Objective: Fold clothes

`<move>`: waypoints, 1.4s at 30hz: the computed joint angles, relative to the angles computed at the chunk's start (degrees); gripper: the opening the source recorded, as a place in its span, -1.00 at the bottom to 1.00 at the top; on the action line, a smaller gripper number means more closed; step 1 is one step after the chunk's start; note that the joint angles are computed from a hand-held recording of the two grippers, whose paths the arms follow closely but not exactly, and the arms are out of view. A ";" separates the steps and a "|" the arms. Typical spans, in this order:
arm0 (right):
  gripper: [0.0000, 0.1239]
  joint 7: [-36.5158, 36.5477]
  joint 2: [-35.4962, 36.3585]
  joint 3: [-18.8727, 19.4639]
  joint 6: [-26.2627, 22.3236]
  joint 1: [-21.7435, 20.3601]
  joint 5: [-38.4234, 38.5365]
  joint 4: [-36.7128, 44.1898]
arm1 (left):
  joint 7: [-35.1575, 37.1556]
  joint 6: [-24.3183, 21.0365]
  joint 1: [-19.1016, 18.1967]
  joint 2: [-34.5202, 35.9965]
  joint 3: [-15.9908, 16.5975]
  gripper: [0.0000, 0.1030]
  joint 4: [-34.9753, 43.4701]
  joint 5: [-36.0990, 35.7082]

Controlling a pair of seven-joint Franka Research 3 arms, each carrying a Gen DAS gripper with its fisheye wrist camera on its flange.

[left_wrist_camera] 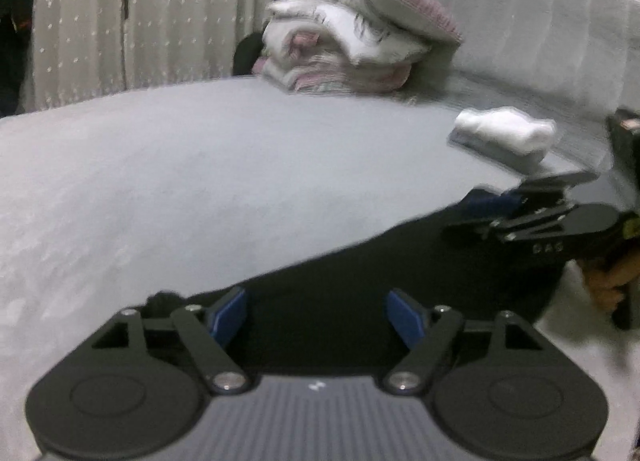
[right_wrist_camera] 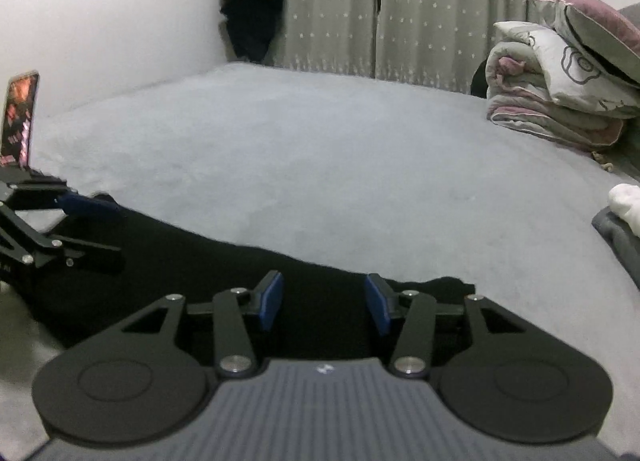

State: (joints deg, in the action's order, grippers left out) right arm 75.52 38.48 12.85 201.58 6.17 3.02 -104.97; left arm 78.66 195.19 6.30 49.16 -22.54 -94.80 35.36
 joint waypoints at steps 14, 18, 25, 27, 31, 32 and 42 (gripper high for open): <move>-0.05 1.20 -0.05 6.08 -0.04 -9.26 -7.81 -2.86 | -0.13 3.09 7.40 -2.13 -2.41 0.53 -5.92 5.83; -0.03 2.58 -1.30 4.72 1.57 -8.42 -7.42 -4.41 | -3.18 4.13 7.42 -3.79 -0.91 0.57 -7.55 5.19; 0.00 7.11 -2.24 4.69 5.02 -7.24 -10.18 -5.15 | -6.46 10.79 2.32 -4.33 4.50 0.57 -6.48 4.37; 0.00 8.45 -1.79 5.20 4.10 -7.21 -11.55 -4.09 | -7.55 10.34 1.40 -3.73 4.64 0.58 -4.96 6.43; 0.00 8.04 -0.92 3.81 1.14 -4.74 -10.91 -1.68 | -10.43 4.80 2.72 -0.60 0.89 0.58 -0.03 13.45; 0.00 7.54 -0.69 3.35 0.37 -4.06 -10.34 -1.09 | -10.34 2.54 3.29 0.15 -0.34 0.58 0.97 14.37; 0.04 2.47 -0.09 4.05 -3.70 -5.34 -4.65 -0.27 | -3.36 1.18 4.30 -1.84 -0.10 0.58 -3.33 8.97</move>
